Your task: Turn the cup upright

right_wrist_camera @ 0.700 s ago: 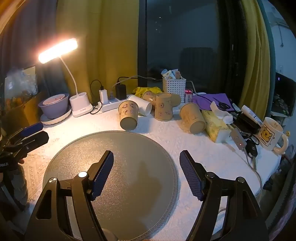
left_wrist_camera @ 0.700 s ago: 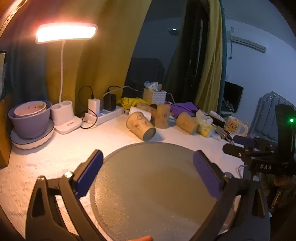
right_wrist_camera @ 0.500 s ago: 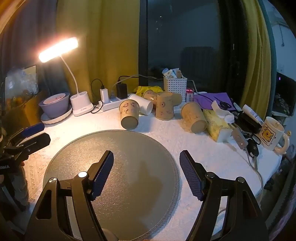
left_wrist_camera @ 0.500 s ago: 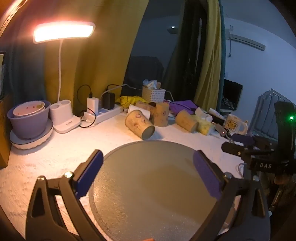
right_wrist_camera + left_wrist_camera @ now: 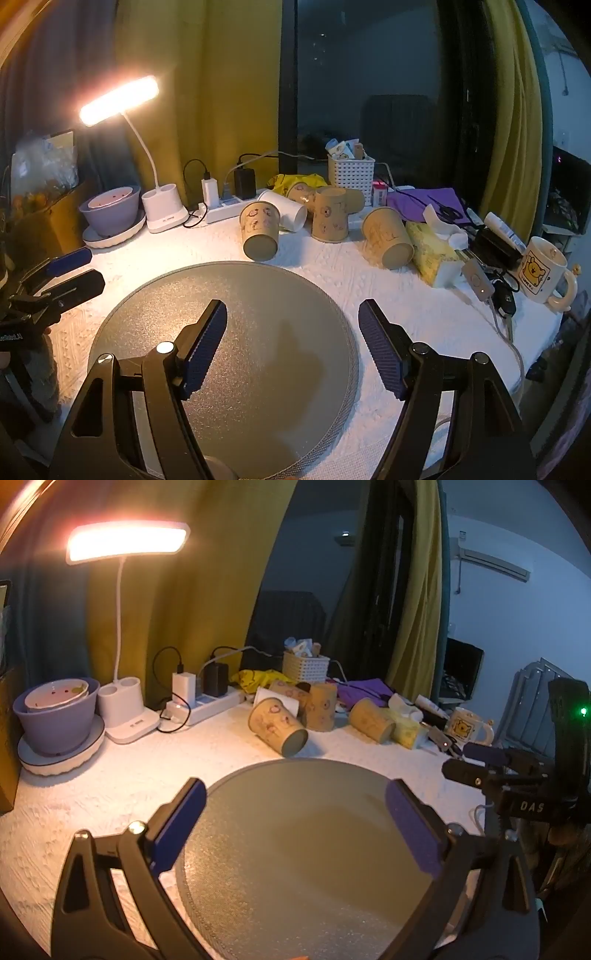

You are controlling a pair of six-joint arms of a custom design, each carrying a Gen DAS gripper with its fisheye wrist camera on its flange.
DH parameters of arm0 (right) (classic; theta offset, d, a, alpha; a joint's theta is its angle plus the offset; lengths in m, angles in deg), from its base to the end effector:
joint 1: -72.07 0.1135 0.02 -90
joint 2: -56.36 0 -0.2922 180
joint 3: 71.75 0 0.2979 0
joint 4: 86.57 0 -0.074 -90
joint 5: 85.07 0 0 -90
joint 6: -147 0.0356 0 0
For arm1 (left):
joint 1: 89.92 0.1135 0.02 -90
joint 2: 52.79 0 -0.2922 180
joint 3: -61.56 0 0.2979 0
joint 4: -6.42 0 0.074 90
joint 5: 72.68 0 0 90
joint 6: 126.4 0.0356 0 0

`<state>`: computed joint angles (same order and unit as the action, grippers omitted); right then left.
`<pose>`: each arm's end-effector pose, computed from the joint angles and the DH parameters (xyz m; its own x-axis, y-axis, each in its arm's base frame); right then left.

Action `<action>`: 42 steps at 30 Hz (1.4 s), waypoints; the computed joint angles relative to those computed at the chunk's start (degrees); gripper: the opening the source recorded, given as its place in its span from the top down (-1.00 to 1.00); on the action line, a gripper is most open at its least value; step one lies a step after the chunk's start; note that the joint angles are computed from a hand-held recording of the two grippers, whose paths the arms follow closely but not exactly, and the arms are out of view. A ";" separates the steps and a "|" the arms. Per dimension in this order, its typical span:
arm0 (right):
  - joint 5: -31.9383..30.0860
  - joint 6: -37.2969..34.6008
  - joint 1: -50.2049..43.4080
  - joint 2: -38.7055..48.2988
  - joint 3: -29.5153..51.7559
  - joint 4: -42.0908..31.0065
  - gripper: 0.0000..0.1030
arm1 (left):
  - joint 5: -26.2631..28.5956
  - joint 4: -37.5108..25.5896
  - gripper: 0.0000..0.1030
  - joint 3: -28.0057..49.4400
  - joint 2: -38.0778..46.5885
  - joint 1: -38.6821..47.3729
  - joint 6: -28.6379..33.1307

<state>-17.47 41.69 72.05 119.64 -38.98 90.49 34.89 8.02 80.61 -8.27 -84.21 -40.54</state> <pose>0.2345 0.0135 0.1643 -0.4478 -0.2440 -0.8602 -0.4519 0.8919 -0.0177 0.1795 0.0071 0.1466 -0.4146 -0.1106 -0.9033 0.1503 0.9706 -0.1879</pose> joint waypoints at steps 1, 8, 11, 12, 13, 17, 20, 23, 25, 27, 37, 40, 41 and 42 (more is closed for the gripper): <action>0.07 -0.01 0.05 -0.09 0.04 -0.13 -0.49 | -0.11 0.18 -0.91 -0.03 0.12 -0.16 -0.05; 0.22 0.06 0.19 -0.14 -0.03 -0.07 -0.49 | -1.56 -0.30 -0.91 -1.12 -1.88 -1.80 -0.58; 0.30 0.07 0.23 -0.19 -0.04 -0.10 -0.49 | -1.82 -0.80 -0.91 -1.20 -2.47 -2.23 -0.70; 0.33 0.05 0.22 -0.25 -0.03 -0.21 -0.49 | -2.23 -1.03 -0.91 -1.27 -2.83 -2.63 -0.77; 0.20 0.00 0.15 -0.25 -0.10 -0.07 -0.49 | -2.58 -1.23 -0.91 -1.31 -3.11 -2.99 -0.85; 0.18 -0.11 0.17 -0.38 0.05 -0.44 -0.49 | -2.70 -1.44 -0.91 -1.25 -3.24 -3.11 -0.93; 0.15 -0.07 0.11 -0.30 0.00 -0.32 -0.49 | -2.58 -1.43 -0.91 -1.19 -3.13 -3.00 -0.84; 0.23 0.00 0.18 -0.48 0.07 -0.49 -0.49 | -2.46 -1.42 -0.91 -1.16 -3.07 -2.88 -0.84; 0.13 -0.11 0.10 -0.31 -0.04 -0.27 -0.49 | -2.70 -1.61 -0.91 -1.21 -3.34 -3.14 -0.94; 0.13 -0.11 0.10 -0.31 -0.04 -0.27 -0.49 | -2.24 -1.41 -0.91 -1.07 -2.91 -2.70 -0.71; 0.04 -0.20 -0.03 -0.54 -0.13 -0.34 -0.49 | -2.62 -2.31 -0.91 -0.89 -3.71 -3.34 -0.70; 0.05 -0.15 0.00 -0.43 -0.08 -0.25 -0.49 | -2.55 -2.31 -0.91 -0.84 -3.63 -3.29 -0.63; 0.05 -0.15 0.00 -0.43 -0.08 -0.25 -0.49 | -2.52 -2.35 -0.91 -0.86 -3.70 -3.27 -0.64; 0.05 -0.19 -0.02 -0.44 -0.06 -0.32 -0.49 | -2.57 -2.32 -0.91 -0.87 -3.71 -3.30 -0.67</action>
<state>-17.41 41.50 72.03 119.20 -39.04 90.17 32.32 5.70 79.74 -11.98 -87.51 -41.22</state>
